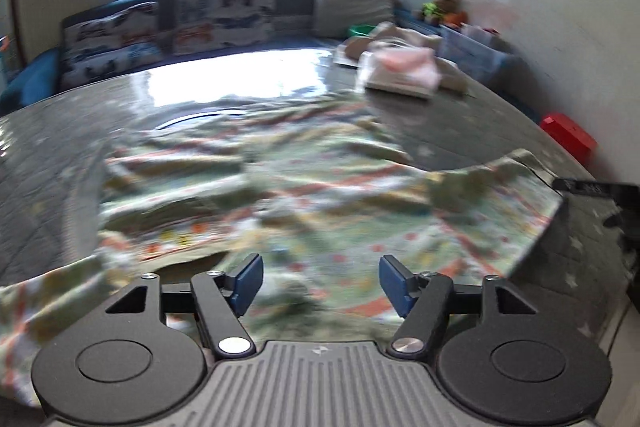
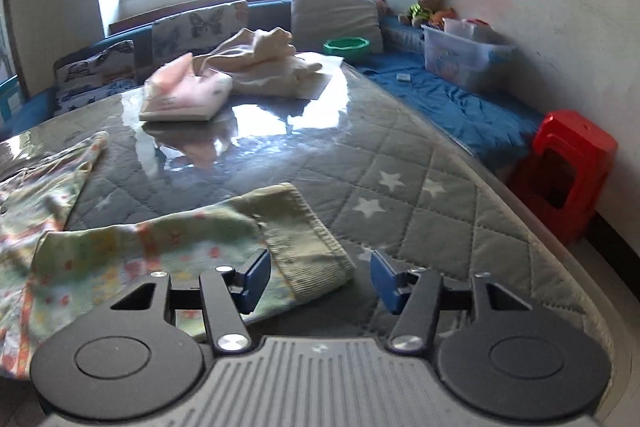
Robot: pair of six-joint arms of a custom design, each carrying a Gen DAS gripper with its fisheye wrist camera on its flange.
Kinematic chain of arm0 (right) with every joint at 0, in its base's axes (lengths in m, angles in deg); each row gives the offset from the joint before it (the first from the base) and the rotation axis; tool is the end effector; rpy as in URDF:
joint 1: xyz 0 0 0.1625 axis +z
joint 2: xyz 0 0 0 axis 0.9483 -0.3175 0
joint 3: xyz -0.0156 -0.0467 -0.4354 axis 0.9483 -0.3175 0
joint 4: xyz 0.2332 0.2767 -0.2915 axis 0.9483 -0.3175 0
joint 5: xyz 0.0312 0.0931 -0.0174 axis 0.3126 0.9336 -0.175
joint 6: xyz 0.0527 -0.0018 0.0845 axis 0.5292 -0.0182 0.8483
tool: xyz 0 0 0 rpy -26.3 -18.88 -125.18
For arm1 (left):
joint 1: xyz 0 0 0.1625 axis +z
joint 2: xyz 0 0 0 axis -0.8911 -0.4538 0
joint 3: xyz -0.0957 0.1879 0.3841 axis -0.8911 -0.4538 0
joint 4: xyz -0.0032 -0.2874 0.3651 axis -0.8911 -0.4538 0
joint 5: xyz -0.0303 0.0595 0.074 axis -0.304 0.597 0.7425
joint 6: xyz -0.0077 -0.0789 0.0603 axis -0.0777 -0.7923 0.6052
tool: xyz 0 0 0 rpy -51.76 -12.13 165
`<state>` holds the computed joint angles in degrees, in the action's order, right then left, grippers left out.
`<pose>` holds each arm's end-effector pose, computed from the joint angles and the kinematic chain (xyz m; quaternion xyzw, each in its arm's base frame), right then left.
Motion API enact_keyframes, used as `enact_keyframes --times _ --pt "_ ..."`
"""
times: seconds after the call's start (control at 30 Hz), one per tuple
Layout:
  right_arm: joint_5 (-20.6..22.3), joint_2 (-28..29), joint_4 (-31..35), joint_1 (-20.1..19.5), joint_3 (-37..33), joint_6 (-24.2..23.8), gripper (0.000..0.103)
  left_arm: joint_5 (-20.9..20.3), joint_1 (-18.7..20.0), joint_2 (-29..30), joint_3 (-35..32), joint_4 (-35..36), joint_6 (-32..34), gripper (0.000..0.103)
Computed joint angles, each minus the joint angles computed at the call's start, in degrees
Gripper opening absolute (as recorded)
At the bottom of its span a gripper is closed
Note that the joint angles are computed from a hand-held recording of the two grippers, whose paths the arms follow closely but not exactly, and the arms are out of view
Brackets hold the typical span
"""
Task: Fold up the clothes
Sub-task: 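Grasp the folded side panel edge with the right gripper, then lift and fold the panel over toward the shirt center, open right gripper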
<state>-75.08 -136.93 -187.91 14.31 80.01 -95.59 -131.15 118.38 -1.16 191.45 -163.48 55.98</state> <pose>0.0327 -0.4200 0.1510 -0.1012 -0.7632 0.4726 0.4289 -0.1499 -0.5215 0.0968 0.4050 0.8740 -0.2042 0.1746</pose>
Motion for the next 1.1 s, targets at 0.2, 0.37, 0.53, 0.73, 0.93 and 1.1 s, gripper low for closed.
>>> enact_keyframes --times 0.2,0.37,0.53,0.73,0.93,1.1 --pt "1.4 -0.2 1.5 -1.4 -0.1 2.4 0.053 -0.9 -1.4 3.9 -0.6 -0.1 -0.4 0.081" --pt "0.5 0.8 0.4 -0.8 -0.6 1.7 0.048 -1.0 -1.9 5.7 -1.1 0.7 -0.7 0.082" --pt "3.1 0.0 0.8 -1.1 0.3 3.1 0.019 -1.1 -2.3 6.9 -1.6 0.9 -0.5 0.084" --pt "6.9 -0.8 -2.4 -0.5 1.3 3.7 0.008 -1.0 -2.2 6.7 -1.8 1.1 -0.7 0.086" --pt "12.7 -3.2 -2.0 2.8 2.2 4.6 0.007 -1.3 -1.5 5.9 -2.0 0.7 -0.9 0.086" --pt "16.9 -4.3 3.0 7.2 0.9 5.1 0.007 -1.9 -0.5 4.5 -1.9 0.2 -1.0 0.086"
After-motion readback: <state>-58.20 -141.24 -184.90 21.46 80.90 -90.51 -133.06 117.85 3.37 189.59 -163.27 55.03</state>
